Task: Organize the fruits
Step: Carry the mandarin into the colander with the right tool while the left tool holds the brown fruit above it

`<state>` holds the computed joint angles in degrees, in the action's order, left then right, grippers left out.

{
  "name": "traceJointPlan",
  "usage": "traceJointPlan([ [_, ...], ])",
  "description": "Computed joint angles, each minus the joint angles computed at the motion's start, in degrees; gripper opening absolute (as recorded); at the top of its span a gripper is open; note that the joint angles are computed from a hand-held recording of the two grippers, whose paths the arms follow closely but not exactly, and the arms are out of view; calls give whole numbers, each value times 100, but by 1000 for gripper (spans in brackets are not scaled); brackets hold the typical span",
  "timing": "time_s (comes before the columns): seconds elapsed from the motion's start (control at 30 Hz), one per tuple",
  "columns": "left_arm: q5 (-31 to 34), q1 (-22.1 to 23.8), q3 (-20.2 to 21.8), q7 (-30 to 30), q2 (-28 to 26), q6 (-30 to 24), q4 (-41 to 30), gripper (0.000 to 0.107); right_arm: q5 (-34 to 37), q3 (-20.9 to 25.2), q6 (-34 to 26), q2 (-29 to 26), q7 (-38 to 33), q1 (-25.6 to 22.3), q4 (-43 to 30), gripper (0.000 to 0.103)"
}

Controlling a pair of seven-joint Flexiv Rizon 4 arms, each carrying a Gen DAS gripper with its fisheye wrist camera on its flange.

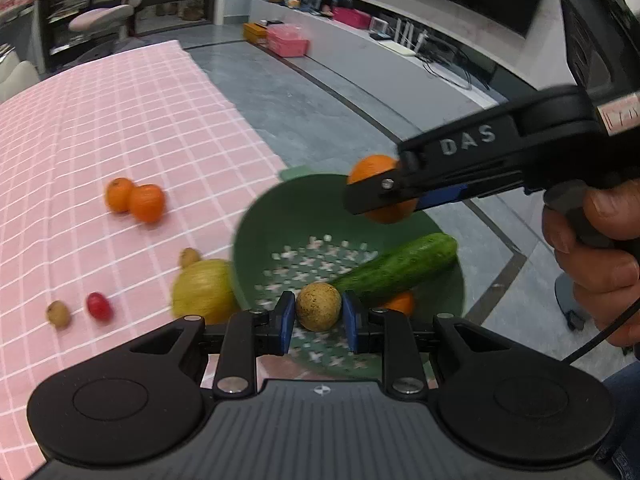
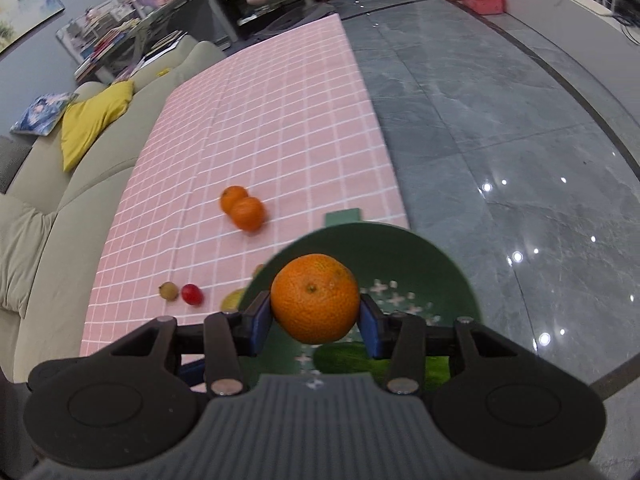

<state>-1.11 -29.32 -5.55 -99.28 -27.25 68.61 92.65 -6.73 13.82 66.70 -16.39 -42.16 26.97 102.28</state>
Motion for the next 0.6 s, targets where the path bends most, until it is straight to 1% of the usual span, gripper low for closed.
traceJointPlan([
  [0.17, 136, -175, 45, -36, -334, -334, -488, 28, 48, -9, -125, -65, -54, -44, 0, 43],
  [0.43, 239, -289, 114, -138, -585, -910, -924, 28, -284, -105, -576, -266, -174, 90, -237, 43],
  [0.6, 252, -266, 85, -178, -632, -879, -895, 29, -253, -90, -856, -344, -261, 75, -351, 43],
])
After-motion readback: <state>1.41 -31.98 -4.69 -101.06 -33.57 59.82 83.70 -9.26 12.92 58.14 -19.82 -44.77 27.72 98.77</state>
